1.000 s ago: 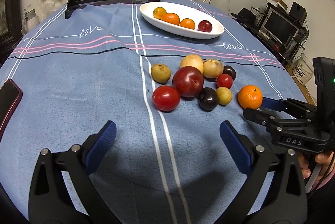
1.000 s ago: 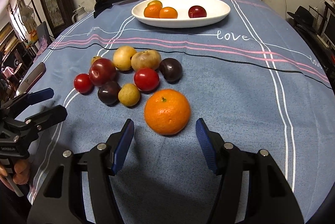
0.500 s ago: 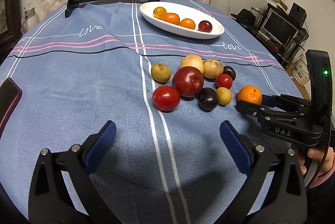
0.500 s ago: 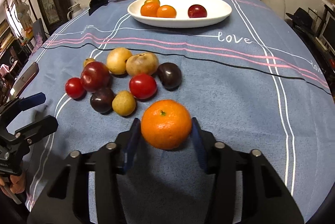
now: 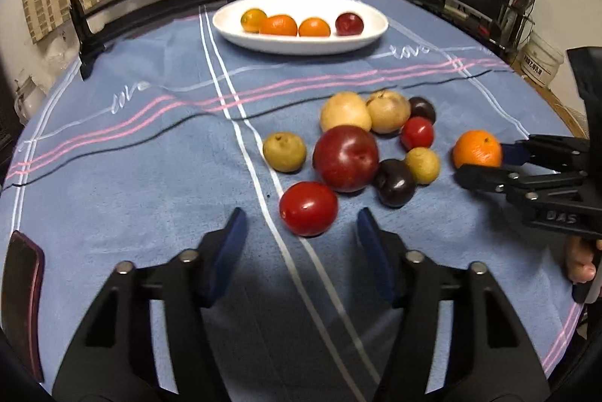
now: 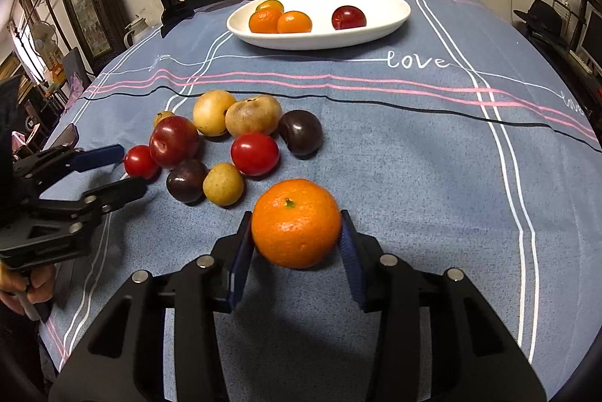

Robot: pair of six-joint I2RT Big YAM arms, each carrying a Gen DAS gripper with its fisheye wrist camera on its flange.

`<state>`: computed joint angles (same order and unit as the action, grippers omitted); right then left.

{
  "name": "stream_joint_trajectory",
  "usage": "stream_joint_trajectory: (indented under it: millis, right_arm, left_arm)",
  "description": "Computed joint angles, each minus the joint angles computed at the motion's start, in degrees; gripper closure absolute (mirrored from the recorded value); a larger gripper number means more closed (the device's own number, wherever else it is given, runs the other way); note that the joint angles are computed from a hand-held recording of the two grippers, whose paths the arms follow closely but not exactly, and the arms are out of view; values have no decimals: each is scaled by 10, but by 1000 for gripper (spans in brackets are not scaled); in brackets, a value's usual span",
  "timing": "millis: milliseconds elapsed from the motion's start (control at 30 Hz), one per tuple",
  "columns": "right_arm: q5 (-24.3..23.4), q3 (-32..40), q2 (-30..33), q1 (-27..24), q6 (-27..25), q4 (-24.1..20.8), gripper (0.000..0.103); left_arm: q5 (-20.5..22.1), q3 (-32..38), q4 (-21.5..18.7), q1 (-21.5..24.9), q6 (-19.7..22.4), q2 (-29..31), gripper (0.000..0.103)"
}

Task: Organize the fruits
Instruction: 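Grasp the red tomato with the left tool while the right tool holds the orange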

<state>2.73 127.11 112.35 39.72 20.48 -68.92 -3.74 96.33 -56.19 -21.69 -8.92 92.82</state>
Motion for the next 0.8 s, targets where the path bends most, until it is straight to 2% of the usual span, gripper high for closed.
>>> stream_joint_trajectory:
  millis: [67, 167, 467, 533, 600, 800]
  right_arm:
    - [-1, 0, 0, 0, 0, 0, 58]
    - [-1, 0, 0, 0, 0, 0, 58]
    - [-5, -8, -4, -1, 3, 6, 58]
    - [-6, -10, -6, -1, 3, 7, 58]
    - [-5, -10, -6, -1, 2, 7, 58]
    - [-6, -10, -6, -1, 2, 7, 58]
  left_arm:
    - [9, -1, 2, 5, -6, 1, 56]
    - [20, 1, 4, 10, -11, 4, 56]
    - [-1, 21, -5, 0, 2, 22, 57]
    - [-7, 17, -5, -2, 5, 19, 59]
    - [-6, 14, -5, -4, 4, 16, 70]
    - [13, 4, -1, 1, -15, 4, 70]
